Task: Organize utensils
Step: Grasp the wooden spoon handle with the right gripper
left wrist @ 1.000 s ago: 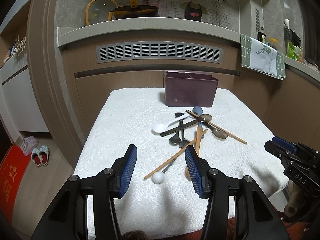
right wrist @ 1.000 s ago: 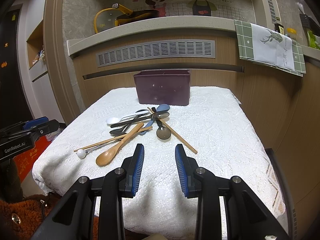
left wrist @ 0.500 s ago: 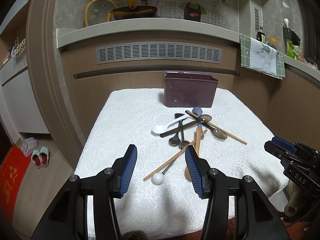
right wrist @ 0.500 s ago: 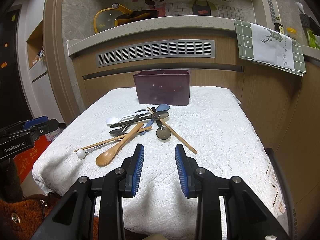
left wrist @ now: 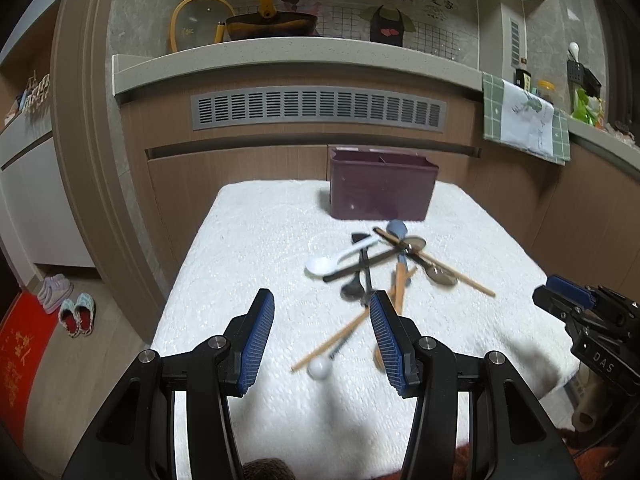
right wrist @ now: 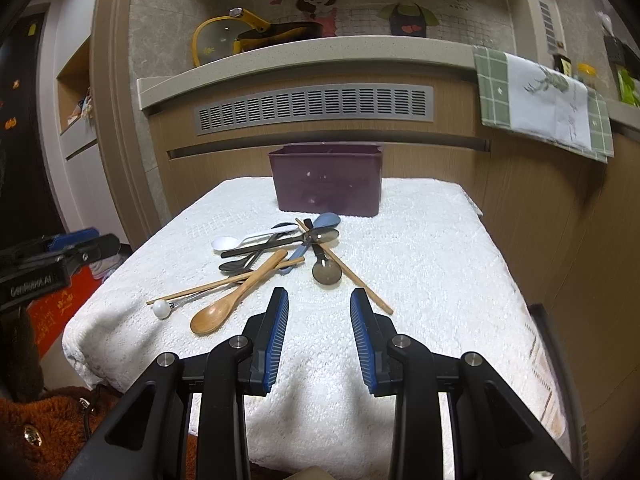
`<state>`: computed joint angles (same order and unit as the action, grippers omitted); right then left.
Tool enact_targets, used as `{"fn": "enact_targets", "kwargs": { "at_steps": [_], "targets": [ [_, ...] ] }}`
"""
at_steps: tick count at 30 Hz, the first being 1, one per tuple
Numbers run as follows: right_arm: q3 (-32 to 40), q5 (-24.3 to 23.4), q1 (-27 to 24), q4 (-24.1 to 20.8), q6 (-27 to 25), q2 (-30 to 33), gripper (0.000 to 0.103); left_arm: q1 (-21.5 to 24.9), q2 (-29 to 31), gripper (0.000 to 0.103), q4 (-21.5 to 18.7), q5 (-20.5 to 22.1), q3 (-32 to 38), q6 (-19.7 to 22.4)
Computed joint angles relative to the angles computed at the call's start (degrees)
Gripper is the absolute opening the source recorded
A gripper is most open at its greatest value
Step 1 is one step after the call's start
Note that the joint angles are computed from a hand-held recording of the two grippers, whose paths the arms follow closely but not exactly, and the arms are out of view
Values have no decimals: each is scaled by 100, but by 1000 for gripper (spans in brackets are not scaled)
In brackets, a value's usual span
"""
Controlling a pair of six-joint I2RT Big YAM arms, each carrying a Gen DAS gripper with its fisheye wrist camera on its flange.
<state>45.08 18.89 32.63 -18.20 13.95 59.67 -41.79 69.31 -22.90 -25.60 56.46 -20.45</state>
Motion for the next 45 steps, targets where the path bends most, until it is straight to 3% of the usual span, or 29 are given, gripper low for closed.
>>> {"fn": "enact_targets", "kwargs": {
  "at_steps": [7, 10, 15, 21, 26, 28, 31, 34, 38, 39, 45],
  "targets": [
    [545, -342, -332, -191, -601, 447, 30, 813, 354, 51, 332, 906, 362, 67],
    [1027, -1033, -660, -563, -825, 941, 30, 1049, 556, 51, 402, 1112, 526, 137],
    [1660, -1460, -915, -1179, -814, 1604, 30, 1270, 880, 51, 215, 1992, 637, 286],
    [1834, -1913, -999, -1351, -510, 1915, 30, 1178, 1083, 51, 36, 2039, 522, 287],
    [2123, -2628, -837, -1577, 84, 2322, 30, 1197, 945, 51, 208, 1407, 387, 21],
    [2230, -2603, -670, -1545, 255, 2467, 30, 1261, 818, 51, 339, 1246, 281, -51],
    [2471, -2164, -383, -1557, 453, 2735, 30, 1409, 717, 51, 401, 1268, 199, -139],
    [2779, -1869, -245, -1834, 733, 3059, 30, 1502, 665, 51, 422, 1403, 139, -150],
    [2843, -1772, -224, -1891, 635, 3166, 16, 1517, 760, 51, 317, 1725, 180, -50],
    [2800, -1748, -238, -1855, 574, 3123, 9, 1513, 806, 51, 286, 1845, 213, -50],
    [2358, -1168, -581, -1553, 190, 2610, 9, 1301, 1163, 51, 123, 2415, 521, 236]
  ]
}}
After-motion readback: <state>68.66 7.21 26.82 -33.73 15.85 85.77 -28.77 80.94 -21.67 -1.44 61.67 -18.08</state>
